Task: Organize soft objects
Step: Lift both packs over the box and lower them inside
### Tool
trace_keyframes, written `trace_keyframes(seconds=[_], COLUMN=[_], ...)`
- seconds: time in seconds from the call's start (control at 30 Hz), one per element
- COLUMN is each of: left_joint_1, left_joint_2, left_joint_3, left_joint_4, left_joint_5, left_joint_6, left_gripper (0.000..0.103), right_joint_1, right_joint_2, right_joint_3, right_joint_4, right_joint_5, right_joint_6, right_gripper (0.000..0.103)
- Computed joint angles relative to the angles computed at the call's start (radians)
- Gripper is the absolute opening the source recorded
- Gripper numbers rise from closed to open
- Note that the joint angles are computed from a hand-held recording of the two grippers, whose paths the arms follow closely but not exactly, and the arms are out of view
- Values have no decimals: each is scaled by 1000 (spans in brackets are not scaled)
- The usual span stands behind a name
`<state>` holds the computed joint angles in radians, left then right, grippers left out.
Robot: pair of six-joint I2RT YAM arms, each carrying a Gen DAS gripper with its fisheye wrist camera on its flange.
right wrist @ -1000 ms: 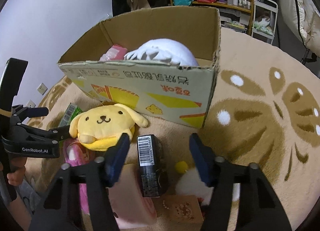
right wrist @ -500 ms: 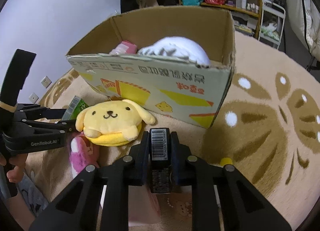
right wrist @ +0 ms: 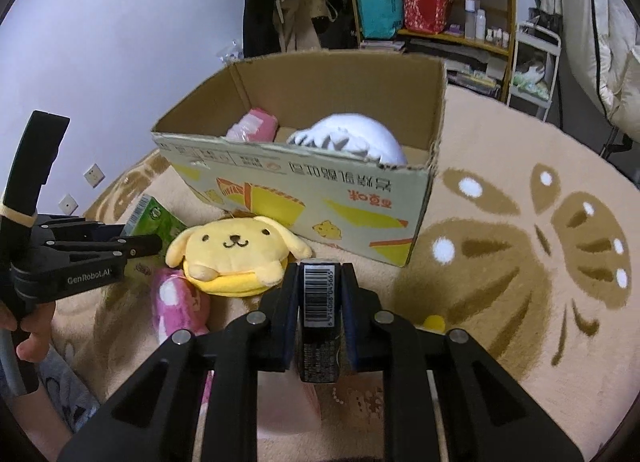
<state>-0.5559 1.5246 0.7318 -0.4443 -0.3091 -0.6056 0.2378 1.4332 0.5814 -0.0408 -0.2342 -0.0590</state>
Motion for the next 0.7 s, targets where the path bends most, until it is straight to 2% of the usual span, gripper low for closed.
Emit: trace_keyframes(seconds=[0.1,0.23,0.47,0.57,0.7], left_joint_1=[-32,-53,-118,-134,-182], left_joint_2=[-74,-178,-255,-300,-355], left_joint_3=[-15,-42,0,20,64], left_joint_4=[-31,-50,-149,-198,-265], left_joint_5=[-72,-96,-228,-279,-389], left_joint_6=[-34,-41,-54,-53,-34], left_gripper=[26,26,26,26,26], right_joint_1=[17,31,53,42,63], right_joint_2=[-75,-198,-340,-407,-473], right_joint_3=[-31,-69,-85,-68,-41], right_joint_4=[-3,-18,-70,-119,-152], right_joint_5=[22,32,59,13,28], right_joint_6=[19,37,49,79,77], right_gripper=[20,20,20,20,20])
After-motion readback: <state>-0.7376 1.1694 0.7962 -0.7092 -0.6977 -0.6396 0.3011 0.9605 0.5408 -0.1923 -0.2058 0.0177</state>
